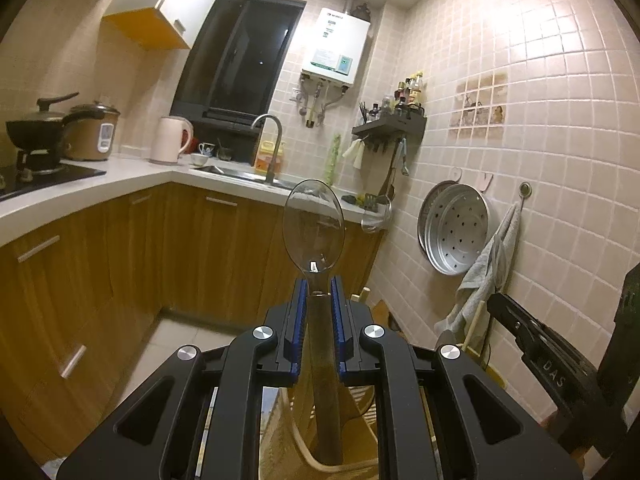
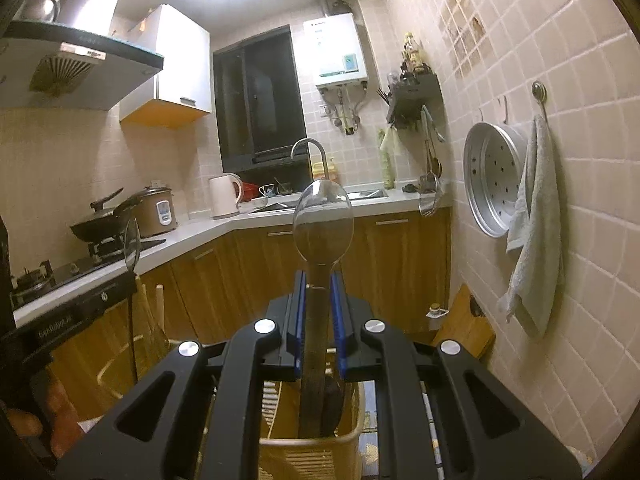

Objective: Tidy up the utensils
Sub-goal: 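Carry both clear spoons up over the caddy, then lower the spoons into the caddy and open both grippers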

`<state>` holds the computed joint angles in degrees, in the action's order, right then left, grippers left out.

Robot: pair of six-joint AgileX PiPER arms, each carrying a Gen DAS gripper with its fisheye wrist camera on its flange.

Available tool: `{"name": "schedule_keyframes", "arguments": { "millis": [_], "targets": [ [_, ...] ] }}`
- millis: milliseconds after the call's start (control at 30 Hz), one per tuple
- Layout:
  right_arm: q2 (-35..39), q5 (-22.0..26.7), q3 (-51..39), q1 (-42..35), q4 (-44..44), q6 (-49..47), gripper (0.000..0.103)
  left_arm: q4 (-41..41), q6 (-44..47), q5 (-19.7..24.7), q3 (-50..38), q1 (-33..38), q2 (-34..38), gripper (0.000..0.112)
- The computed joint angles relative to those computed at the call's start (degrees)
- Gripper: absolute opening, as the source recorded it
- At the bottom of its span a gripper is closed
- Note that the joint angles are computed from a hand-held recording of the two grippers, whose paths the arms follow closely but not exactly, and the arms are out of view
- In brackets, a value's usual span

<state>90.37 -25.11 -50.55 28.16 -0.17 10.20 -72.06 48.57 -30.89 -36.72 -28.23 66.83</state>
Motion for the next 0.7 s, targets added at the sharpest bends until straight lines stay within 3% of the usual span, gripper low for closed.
{"name": "schedule_keyframes", "arguments": {
  "millis": [267, 467, 600, 700],
  "targets": [
    [0.4, -1.9, 0.8, 0.6, 3.3, -2.9, 0.01, 1.2, -2.9, -1.1, 0.7, -0.2, 0.5, 0.01],
    [-1.6, -6.5, 6.1, 1.5, 5.3, -5.0, 0.011, 4.8, -6.5, 1.6, 1.8, 1.2, -0.2, 0.011],
    [-1.9, -7.0, 6.9, 2.9, 8.4, -10.0, 0.011, 3.2, -5.3, -1.5, 2.4, -0.9, -0.1, 0.011],
    [-1.9, -5.7, 6.8, 2.1, 4.7, -6.6, 0.011, 3.0, -5.5, -0.4, 2.7, -0.8, -0.7, 0.013]
  ]
}}
